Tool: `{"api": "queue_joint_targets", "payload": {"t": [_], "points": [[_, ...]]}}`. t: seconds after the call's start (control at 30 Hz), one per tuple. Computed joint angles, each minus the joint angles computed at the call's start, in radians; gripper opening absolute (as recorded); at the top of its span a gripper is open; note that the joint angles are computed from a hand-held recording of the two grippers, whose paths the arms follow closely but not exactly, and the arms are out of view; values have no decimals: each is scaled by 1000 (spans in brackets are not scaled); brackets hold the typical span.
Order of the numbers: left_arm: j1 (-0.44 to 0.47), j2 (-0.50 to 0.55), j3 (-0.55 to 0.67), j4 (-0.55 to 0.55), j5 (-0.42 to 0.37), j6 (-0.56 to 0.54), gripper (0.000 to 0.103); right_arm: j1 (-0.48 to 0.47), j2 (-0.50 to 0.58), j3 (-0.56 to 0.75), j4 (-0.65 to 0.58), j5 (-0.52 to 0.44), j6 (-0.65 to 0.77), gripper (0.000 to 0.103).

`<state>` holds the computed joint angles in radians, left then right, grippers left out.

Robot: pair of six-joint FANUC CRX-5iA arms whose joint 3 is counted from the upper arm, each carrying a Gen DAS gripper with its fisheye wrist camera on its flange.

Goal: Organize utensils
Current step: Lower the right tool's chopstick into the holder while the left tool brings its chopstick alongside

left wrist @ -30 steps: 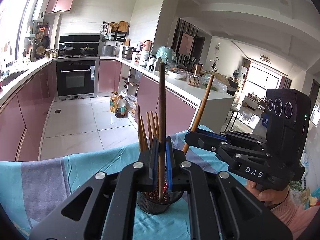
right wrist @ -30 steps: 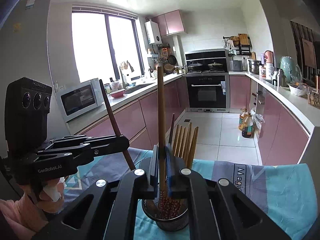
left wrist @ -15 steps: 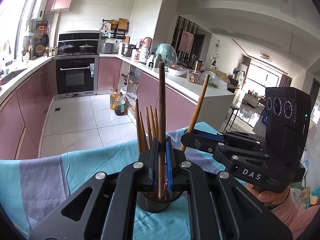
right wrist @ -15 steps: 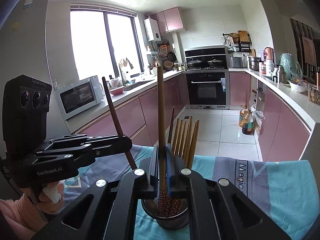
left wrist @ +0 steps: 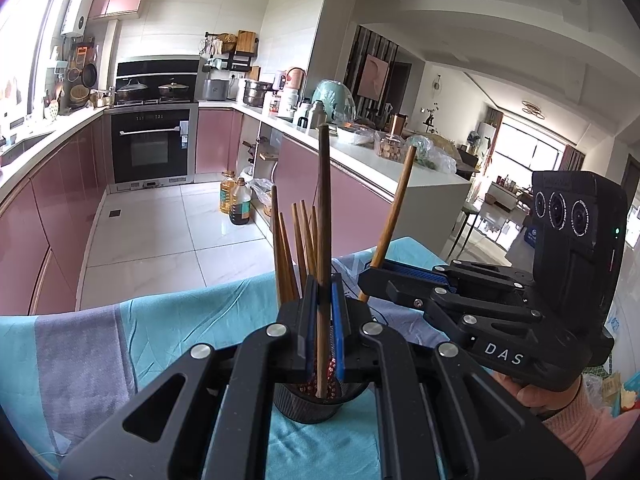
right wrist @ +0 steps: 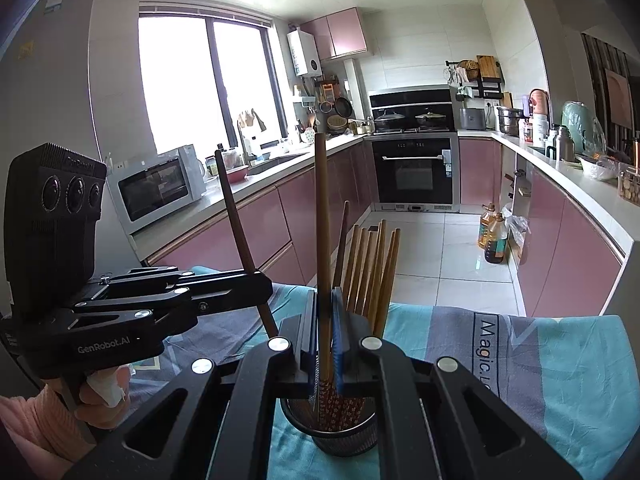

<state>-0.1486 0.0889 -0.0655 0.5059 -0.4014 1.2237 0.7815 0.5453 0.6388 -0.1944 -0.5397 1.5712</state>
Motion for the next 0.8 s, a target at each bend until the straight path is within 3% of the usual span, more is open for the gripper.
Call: {"api": "queue_joint_targets", "payload": {"t": [0.8], "points": [[5,65,76,-50,-40,48,8,0,21,21,3,-27,-15,6]]}}
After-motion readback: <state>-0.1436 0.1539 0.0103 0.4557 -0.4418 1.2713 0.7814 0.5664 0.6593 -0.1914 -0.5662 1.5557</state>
